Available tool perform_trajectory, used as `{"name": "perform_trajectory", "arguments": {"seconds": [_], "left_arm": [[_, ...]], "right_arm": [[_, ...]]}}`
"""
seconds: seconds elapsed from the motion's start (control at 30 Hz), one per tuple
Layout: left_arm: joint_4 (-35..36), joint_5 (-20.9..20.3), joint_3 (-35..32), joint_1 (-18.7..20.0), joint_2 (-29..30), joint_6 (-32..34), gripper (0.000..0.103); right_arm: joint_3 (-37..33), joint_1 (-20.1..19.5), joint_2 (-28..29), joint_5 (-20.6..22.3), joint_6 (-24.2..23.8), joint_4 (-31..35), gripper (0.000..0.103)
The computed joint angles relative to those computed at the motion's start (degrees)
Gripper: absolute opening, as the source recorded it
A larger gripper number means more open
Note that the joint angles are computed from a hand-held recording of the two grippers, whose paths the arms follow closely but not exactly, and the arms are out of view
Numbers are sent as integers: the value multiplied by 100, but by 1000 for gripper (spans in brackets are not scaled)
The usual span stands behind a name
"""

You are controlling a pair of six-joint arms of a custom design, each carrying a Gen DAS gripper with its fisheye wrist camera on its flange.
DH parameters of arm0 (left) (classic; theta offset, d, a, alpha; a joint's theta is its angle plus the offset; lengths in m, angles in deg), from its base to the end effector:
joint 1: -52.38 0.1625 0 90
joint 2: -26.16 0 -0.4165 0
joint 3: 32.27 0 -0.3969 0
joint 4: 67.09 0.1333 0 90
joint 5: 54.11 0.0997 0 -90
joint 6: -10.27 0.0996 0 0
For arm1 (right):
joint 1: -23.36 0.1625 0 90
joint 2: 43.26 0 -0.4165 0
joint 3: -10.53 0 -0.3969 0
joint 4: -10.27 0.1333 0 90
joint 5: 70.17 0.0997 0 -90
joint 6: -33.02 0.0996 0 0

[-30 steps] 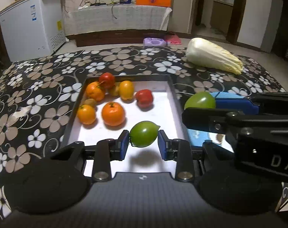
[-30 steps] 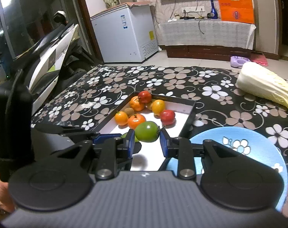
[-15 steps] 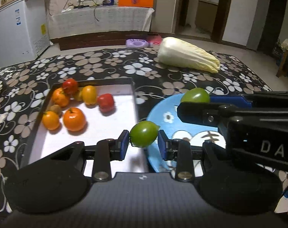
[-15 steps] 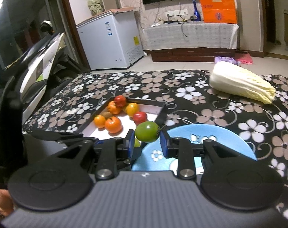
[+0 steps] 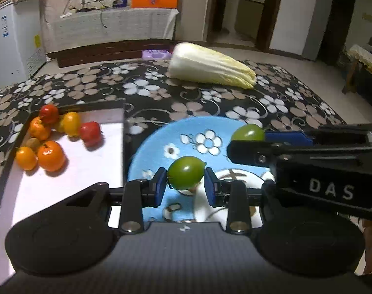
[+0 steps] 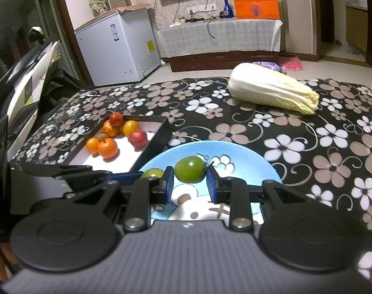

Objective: Organize fruits
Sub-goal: 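Carry both green tomatoes over the blue plate with both grippers, then lower both green tomatoes onto the blue plate and open both grippers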

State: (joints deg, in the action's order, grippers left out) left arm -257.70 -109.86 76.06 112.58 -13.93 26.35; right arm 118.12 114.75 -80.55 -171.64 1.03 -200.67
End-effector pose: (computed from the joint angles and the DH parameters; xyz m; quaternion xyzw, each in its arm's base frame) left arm -0.1309 -0.6096 0.0459 0.2821 0.8772 -0.2983 0.2489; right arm 0.1281 -0.6009 0.0563 0.2174 -0.8738 0.3866 0.1994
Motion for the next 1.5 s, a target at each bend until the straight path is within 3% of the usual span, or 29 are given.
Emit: {"name": "perform_trajectory", "arguments": {"seconds": [0.77,1.5], "left_arm": [[220,-239,47,-42,169,229,39],[111,-457,129,-54,108,351,39]], "right_arm": [[-326,-41,220,-497,132,331,32],[-441,-68,293,-596,367,284,33]]}}
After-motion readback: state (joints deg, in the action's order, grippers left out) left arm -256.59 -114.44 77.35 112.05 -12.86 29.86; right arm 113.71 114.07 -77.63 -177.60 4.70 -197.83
